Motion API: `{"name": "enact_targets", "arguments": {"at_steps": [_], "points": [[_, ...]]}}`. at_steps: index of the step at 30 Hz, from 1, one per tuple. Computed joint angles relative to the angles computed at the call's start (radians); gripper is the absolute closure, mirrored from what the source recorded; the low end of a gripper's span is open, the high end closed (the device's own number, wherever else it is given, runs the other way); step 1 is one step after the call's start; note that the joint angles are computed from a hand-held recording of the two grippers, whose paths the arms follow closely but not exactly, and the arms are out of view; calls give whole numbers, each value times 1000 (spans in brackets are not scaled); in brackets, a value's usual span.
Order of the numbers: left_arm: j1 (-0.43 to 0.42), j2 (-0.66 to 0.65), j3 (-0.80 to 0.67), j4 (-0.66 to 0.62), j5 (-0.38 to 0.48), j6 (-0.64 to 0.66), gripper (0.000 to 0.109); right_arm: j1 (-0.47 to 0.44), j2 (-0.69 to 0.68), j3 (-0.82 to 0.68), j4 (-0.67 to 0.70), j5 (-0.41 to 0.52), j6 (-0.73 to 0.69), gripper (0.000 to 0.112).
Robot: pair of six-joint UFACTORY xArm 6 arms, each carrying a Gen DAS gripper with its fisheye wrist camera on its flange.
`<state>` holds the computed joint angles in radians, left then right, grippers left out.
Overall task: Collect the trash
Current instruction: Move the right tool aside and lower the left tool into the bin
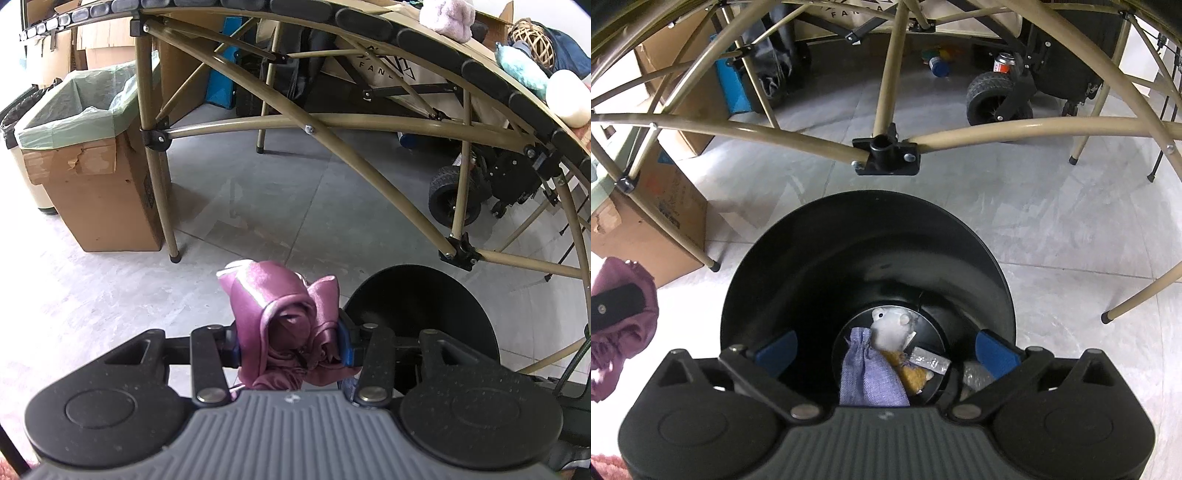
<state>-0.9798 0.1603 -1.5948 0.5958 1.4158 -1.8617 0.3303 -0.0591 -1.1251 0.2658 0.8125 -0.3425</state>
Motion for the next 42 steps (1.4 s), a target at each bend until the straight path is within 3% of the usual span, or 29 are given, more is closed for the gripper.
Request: {"name": "enact_targets", "arguments": {"at_steps": [22, 42], "points": [[-4, 32, -45, 14, -70, 70, 63, -102, -96, 26, 5, -3, -120, 9], [38, 353, -421, -85, -127, 327, 63, -250, -94, -25, 12, -52, -101, 9]]}}
